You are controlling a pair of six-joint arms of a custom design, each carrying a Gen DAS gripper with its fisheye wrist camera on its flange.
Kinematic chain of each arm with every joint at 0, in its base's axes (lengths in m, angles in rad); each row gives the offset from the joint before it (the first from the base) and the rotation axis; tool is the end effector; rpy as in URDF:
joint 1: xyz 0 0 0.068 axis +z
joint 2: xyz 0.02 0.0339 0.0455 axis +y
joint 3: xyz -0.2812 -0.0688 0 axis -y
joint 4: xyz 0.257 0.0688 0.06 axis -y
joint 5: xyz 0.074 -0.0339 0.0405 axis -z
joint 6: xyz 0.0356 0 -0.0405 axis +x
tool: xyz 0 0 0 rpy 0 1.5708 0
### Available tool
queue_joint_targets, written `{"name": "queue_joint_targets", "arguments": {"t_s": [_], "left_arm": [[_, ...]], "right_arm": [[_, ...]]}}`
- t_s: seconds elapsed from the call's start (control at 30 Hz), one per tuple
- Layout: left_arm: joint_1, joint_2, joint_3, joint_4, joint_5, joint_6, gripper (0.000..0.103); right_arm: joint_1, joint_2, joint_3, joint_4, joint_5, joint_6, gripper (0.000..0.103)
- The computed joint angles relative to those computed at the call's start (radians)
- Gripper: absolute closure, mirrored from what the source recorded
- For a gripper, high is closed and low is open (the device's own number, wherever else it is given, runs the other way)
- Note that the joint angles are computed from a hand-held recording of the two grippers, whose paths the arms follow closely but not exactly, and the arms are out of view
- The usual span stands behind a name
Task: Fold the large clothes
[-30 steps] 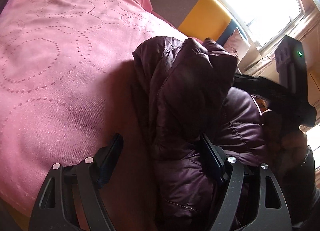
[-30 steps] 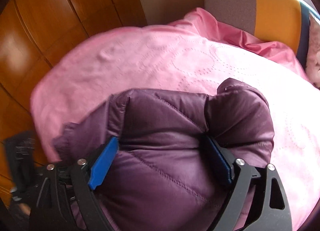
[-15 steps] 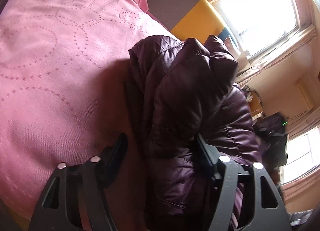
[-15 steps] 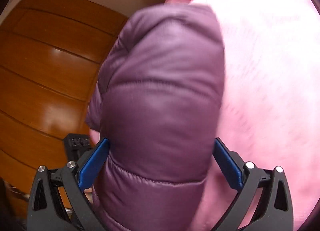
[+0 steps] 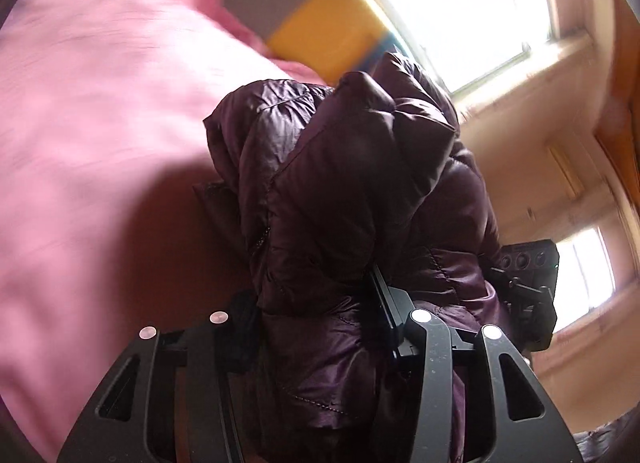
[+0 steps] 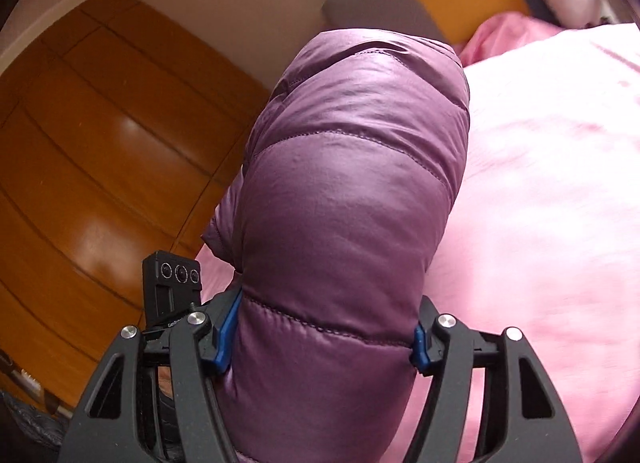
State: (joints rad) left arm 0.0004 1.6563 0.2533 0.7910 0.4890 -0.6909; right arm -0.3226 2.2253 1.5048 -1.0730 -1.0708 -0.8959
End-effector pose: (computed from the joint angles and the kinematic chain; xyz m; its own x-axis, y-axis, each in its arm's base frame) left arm 0.2324 -0.0166 0.0897 -0.6875 -0.5628 -0.4588 -0.0701 0.6803 -0.7296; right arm 0.3929 -0.0984 0.1233 -0.8402 -0.1138 -0.5303 -0.5124 0.4871 0.7072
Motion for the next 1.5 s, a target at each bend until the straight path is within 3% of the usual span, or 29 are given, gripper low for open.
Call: {"name": "queue_joint_targets", "arguments": {"t_s": [0.17,0.3,0.33,0.37,0.47,0.53,0.6,0.7,0.8,0.87,0.93,1.03,1.17,1.23,1.37,1.5], "left_arm": [[-0.193,0.175,0.415,-0.269,-0.071,0.048,0.061],[-0.290,0.390,0.805,-0.582,-0.139,0.107,0.061],[-0.308,0.437,0.869,-0.632,-0.162,0.113,0.060],[-0.333,0.480,0.931,-0.683,-0.218,0.135,0.053],[-0.366,0.502,0.968,-0.720,-0.299,0.141,0.041],[-0.364,0.470,0.934,-0.721,-0.333,0.130,0.030],[-0.371,0.418,0.893,-0.718,-0.420,0.142,0.030],[-0.430,0.286,0.790,-0.677,-0.646,0.147,0.030],[-0.449,0.201,0.729,-0.584,-0.721,0.191,0.033],[-0.448,0.167,0.734,-0.570,-0.690,0.236,0.033],[-0.447,0.197,0.821,-0.630,-0.627,0.287,0.034],[-0.453,0.306,0.991,-0.773,-0.558,0.335,0.047],[-0.441,0.492,1.150,-0.903,-0.522,0.290,0.050],[-0.409,0.519,1.129,-0.880,-0.491,0.253,0.054],[-0.390,0.502,1.010,-0.809,-0.487,0.205,0.055],[-0.396,0.460,0.924,-0.764,-0.520,0.166,0.055]], "right_arm": [[-0.131,0.104,0.150,0.091,0.042,0.140,0.040],[-0.179,0.211,0.219,0.167,0.145,0.215,0.038],[-0.190,0.234,0.219,0.185,0.154,0.230,0.034],[-0.202,0.247,0.213,0.207,0.159,0.239,0.028],[-0.221,0.178,0.089,0.311,0.170,0.244,0.016],[-0.229,0.083,-0.038,0.435,0.200,0.270,0.013],[-0.247,0.000,-0.120,0.556,0.225,0.301,0.013],[-0.274,-0.142,-0.282,0.701,0.229,0.315,0.013],[-0.293,-0.263,-0.402,0.768,0.221,0.257,0.014],[-0.261,-0.323,-0.455,0.794,0.233,0.248,0.014],[-0.194,-0.340,-0.479,0.846,0.264,0.264,0.014],[-0.149,-0.403,-0.558,0.852,0.305,0.186,0.014],[-0.064,-0.387,-0.643,1.009,0.384,0.194,0.014],[-0.054,-0.379,-0.682,1.052,0.394,0.178,0.014],[-0.015,-0.355,-0.810,1.278,0.464,0.166,0.014],[0.002,-0.354,-0.839,1.338,0.498,0.193,0.013]]}}
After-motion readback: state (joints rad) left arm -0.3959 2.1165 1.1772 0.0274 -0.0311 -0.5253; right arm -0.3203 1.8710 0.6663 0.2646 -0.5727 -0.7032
